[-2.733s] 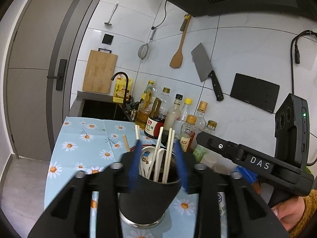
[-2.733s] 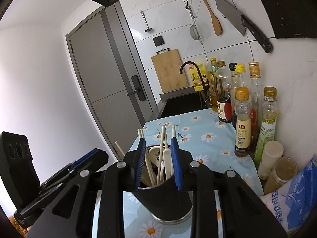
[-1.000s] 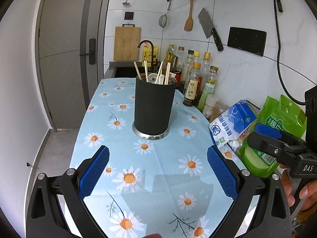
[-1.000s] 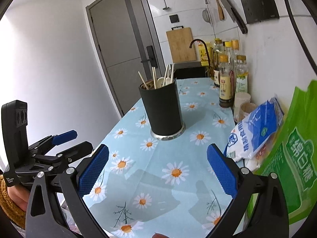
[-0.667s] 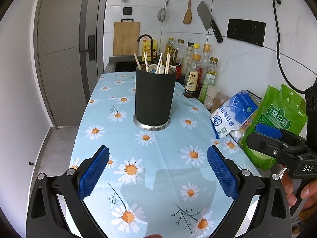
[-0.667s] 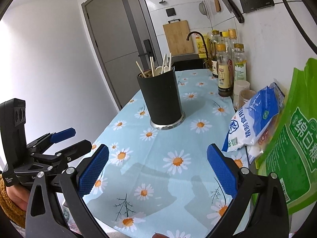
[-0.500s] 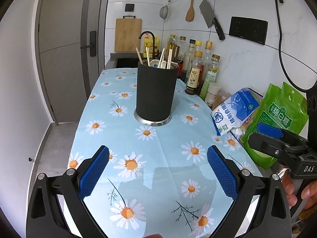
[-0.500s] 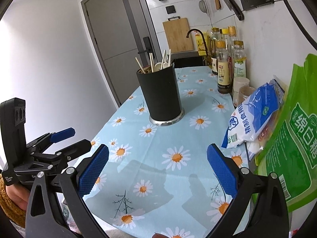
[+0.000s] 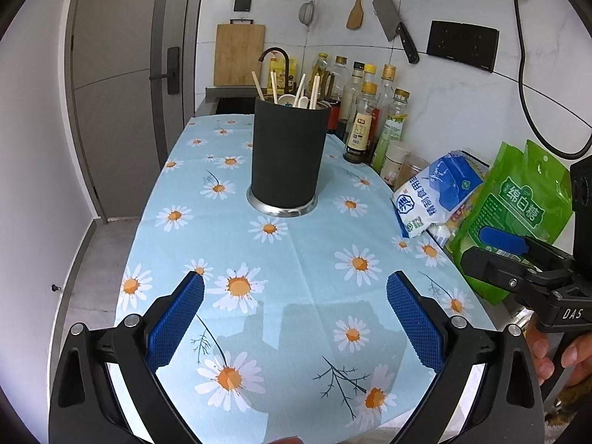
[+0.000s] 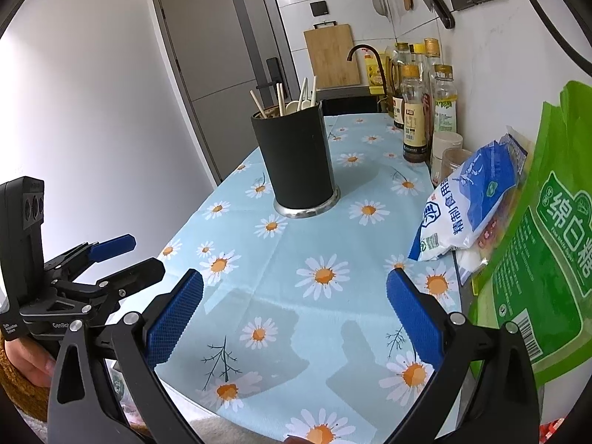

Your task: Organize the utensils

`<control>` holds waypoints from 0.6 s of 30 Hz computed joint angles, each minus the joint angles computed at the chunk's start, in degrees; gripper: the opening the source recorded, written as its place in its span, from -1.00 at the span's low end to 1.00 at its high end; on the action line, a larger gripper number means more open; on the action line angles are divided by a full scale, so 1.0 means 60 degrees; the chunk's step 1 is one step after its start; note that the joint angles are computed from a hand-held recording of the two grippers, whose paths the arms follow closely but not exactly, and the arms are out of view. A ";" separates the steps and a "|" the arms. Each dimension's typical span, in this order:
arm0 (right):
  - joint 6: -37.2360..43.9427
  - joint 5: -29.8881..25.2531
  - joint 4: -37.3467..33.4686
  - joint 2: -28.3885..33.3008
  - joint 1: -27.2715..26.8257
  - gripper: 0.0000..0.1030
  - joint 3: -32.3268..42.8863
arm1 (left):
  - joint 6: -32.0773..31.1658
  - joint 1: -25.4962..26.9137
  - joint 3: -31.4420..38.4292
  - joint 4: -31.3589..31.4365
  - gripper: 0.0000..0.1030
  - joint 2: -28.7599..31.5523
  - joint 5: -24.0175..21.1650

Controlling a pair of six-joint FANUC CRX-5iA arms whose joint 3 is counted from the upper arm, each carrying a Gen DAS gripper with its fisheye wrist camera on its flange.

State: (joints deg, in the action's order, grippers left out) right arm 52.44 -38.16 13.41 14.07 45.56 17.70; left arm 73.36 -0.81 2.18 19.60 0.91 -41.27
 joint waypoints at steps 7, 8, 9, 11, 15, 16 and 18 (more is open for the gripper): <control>-0.0027 -0.0036 0.0025 -0.0015 0.0003 0.91 -0.0058 | 0.0234 -0.0002 0.0014 -0.0166 0.87 -0.0020 -0.0061; 0.0024 -0.0067 -0.0017 -0.0004 -0.0008 0.91 -0.0018 | 0.0247 -0.0012 0.0025 -0.0192 0.87 -0.0019 -0.0069; 0.0014 -0.0065 -0.0003 -0.0019 -0.0002 0.91 -0.0032 | 0.0267 -0.0018 0.0018 -0.0201 0.87 -0.0024 -0.0044; 0.0012 -0.0085 0.0010 -0.0010 -0.0003 0.91 -0.0023 | 0.0200 -0.0015 0.0005 -0.0134 0.87 -0.0017 -0.0049; 0.0014 -0.0104 0.0011 0.0009 -0.0005 0.91 -0.0007 | 0.0140 -0.0024 -0.0036 -0.0141 0.87 -0.0062 -0.0028; 0.0022 -0.0104 -0.0004 0.0008 -0.0008 0.91 -0.0009 | 0.0157 -0.0015 -0.0029 -0.0164 0.87 -0.0063 -0.0069; 0.0035 -0.0116 -0.0013 0.0012 -0.0006 0.91 -0.0012 | 0.0154 -0.0008 -0.0035 -0.0172 0.87 -0.0075 -0.0092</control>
State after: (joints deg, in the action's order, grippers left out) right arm 52.65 -38.86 13.33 14.14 45.52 17.63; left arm 74.29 -0.85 1.97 18.57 0.46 -41.82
